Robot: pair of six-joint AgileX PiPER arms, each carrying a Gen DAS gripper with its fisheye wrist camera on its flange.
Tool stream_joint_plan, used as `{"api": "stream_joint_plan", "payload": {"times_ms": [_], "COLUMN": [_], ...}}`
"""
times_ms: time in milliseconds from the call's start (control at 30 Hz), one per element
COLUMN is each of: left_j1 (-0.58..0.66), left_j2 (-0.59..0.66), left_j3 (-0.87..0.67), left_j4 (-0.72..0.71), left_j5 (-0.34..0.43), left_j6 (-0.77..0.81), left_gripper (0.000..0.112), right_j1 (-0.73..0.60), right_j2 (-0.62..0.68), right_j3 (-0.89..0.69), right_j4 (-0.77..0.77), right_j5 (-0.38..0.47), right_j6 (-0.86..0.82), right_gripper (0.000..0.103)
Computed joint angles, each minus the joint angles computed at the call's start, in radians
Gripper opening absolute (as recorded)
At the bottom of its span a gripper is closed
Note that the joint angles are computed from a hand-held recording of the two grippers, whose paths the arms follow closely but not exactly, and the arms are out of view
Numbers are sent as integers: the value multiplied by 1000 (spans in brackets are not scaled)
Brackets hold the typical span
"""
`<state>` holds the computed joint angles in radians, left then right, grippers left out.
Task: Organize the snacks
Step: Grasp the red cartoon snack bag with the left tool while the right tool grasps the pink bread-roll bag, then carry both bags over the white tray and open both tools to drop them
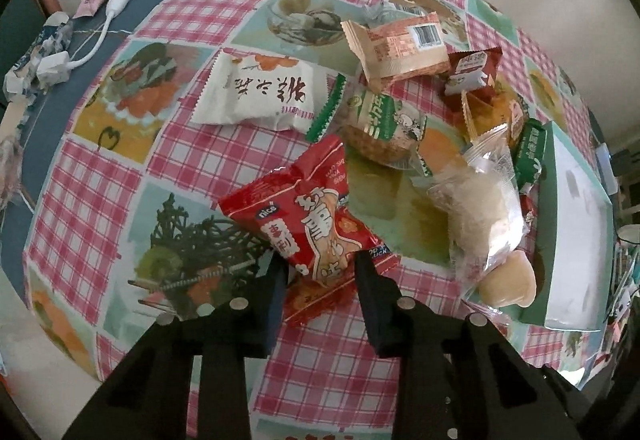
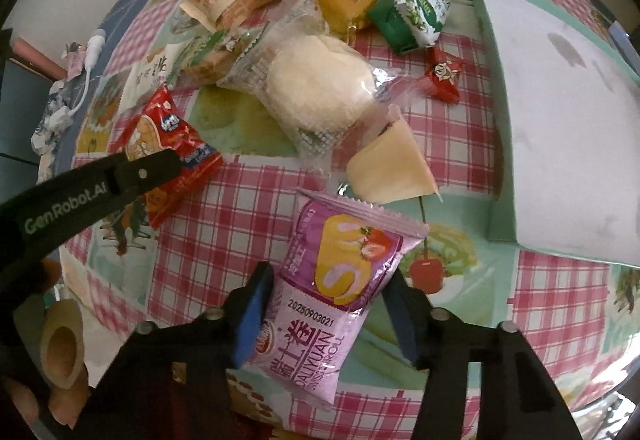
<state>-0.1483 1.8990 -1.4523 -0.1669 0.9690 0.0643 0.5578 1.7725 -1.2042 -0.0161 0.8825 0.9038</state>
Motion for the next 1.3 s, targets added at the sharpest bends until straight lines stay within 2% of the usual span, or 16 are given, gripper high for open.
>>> {"api": "stream_joint_plan", "payload": {"times_ms": [267, 433, 667, 833, 1033, 1300], "left_j1": [3, -21, -90, -212, -339, -470], "left_j2": [-75, -144, -190, -148, -27, 147], "left_j3": [34, 42, -14, -116, -280, -504], "left_j4": [-3, 8, 32, 74, 67, 76], "left_j5": [21, 42, 66, 105, 162, 192], "left_j6": [-8, -22, -59, -131, -180, -227], "left_gripper": [30, 30, 30, 30, 30, 30], "right_j1": [-25, -46, -109, -165, -367, -539], "right_j2": [-69, -174, -389, -385, -399, -367], "right_j3": [72, 149, 198, 182, 215, 228], "right_j4": [5, 0, -91, -223, -186, -189], "right_j5": [-36, -67, 3, 58, 16, -12], "right_j6": [-9, -5, 52, 149, 102, 84], "right_gripper": [48, 48, 48, 48, 48, 48]}}
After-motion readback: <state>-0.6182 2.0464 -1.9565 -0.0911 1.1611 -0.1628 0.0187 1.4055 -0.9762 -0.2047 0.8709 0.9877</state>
